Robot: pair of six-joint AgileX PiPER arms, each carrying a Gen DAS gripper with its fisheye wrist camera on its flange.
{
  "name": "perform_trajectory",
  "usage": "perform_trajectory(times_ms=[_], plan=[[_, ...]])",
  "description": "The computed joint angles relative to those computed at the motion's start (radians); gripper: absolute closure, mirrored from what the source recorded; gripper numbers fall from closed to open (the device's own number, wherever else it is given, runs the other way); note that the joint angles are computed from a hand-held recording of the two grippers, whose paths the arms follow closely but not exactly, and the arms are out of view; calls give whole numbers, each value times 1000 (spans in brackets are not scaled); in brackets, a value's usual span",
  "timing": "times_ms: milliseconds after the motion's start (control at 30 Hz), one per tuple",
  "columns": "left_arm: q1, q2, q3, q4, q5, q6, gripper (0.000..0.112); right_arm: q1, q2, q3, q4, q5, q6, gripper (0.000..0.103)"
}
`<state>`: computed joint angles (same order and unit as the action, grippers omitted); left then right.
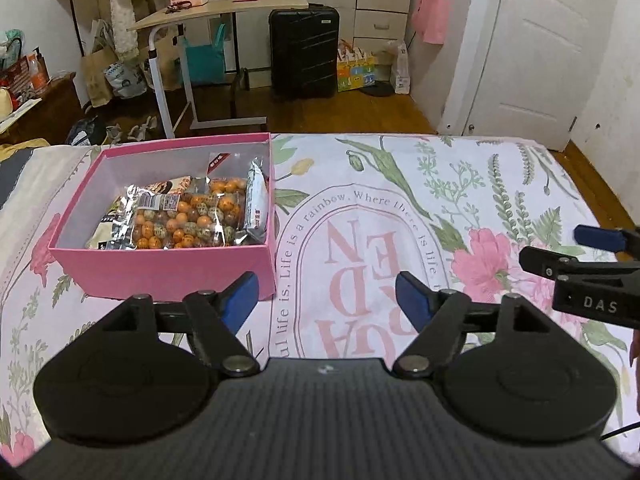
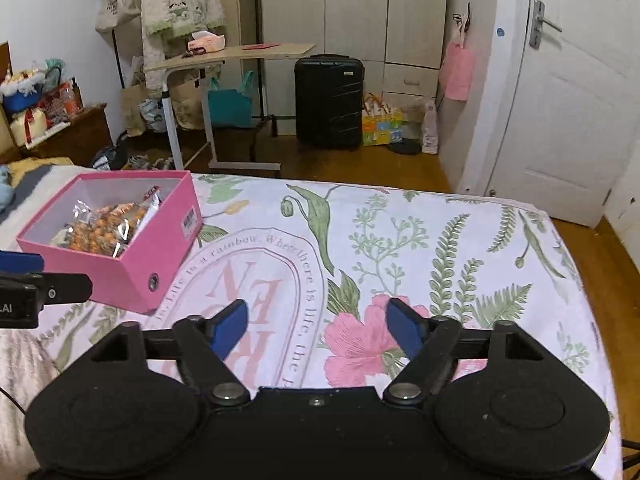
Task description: Organize snacks
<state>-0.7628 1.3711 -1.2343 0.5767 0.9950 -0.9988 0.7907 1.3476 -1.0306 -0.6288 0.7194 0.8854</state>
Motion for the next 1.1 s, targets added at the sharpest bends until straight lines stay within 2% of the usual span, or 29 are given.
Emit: perform_trajectory(times_ms=[133,200,300,367,500,633,767,933,1100], plan=[[-15,13,-1,22,23,-3,33,48,-11,27,-109,17,110,6],[-26,12,7,48,27,-21,24,85,-13,38,-174,39,176,3],[-35,12,19,71,24,-40,19,116,-12,42,-216,60,225,2],[-33,18,22,66,18,-41,17,124,-7,33,-208,71,221,2],[-20,27,24,40,6,-34,17,105,5,-2,-117,86,110,2],[-53,39,26,95,43,-93,17,99,-4,5,-111,78,122,2],[-57,41,11,85,66,-97,17,77,-5,7,-81,76,128,2],[-65,50,-9,90,95,-83,17,66,-1,-13,-63,120,137,2],[-27,48,-13,30,66,-59,17,85,12,-30,-92,163,172,2]])
